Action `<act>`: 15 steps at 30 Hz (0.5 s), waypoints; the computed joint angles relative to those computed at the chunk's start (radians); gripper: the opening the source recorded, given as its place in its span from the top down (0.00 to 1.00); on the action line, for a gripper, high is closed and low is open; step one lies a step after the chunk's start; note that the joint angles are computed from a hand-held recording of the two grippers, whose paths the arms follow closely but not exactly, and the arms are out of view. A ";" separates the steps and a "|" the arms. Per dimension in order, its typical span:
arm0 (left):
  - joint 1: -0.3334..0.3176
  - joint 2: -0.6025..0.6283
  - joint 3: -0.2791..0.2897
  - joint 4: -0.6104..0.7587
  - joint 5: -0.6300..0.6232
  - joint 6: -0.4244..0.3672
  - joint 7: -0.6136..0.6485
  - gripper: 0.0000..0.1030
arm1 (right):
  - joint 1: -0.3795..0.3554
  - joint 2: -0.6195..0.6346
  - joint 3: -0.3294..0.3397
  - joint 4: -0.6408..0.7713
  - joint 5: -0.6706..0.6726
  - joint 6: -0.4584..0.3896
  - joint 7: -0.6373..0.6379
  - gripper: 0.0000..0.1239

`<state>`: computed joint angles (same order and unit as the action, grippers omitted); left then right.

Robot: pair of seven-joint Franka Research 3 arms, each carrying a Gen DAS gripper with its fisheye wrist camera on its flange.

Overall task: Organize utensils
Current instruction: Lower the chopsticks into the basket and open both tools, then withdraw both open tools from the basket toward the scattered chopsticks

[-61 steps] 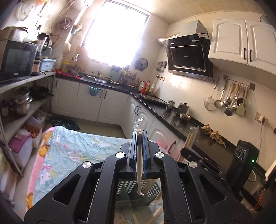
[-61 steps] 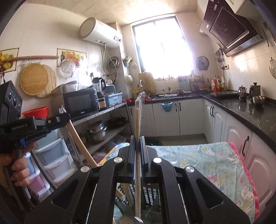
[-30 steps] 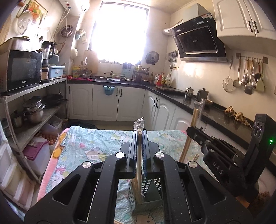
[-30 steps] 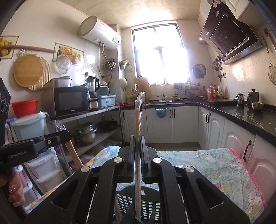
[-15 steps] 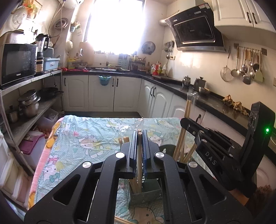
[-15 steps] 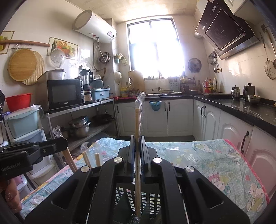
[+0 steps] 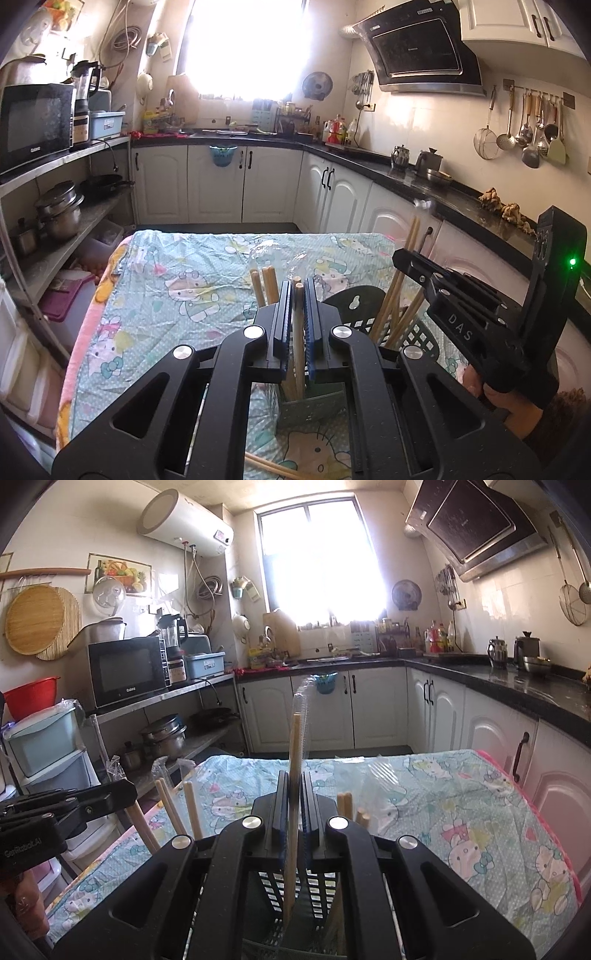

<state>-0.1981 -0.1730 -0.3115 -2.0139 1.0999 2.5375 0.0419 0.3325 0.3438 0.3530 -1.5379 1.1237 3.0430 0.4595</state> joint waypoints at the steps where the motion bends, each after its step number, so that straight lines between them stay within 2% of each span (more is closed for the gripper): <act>1: -0.001 -0.001 0.000 -0.001 -0.002 -0.002 0.000 0.96 | 0.001 -0.004 -0.004 -0.006 -0.006 -0.004 0.010 0.87; 8: 0.000 -0.014 0.003 -0.018 -0.035 -0.004 0.002 0.82 | 0.010 -0.025 -0.025 -0.030 -0.036 -0.027 0.053 0.80; 12: 0.003 -0.026 -0.001 -0.027 -0.050 -0.010 0.001 0.67 | 0.016 -0.040 -0.041 -0.048 -0.069 -0.035 0.088 0.75; 15: 0.006 -0.038 -0.008 -0.033 -0.047 -0.015 -0.010 0.62 | 0.013 -0.051 -0.042 -0.060 -0.073 -0.037 0.093 0.74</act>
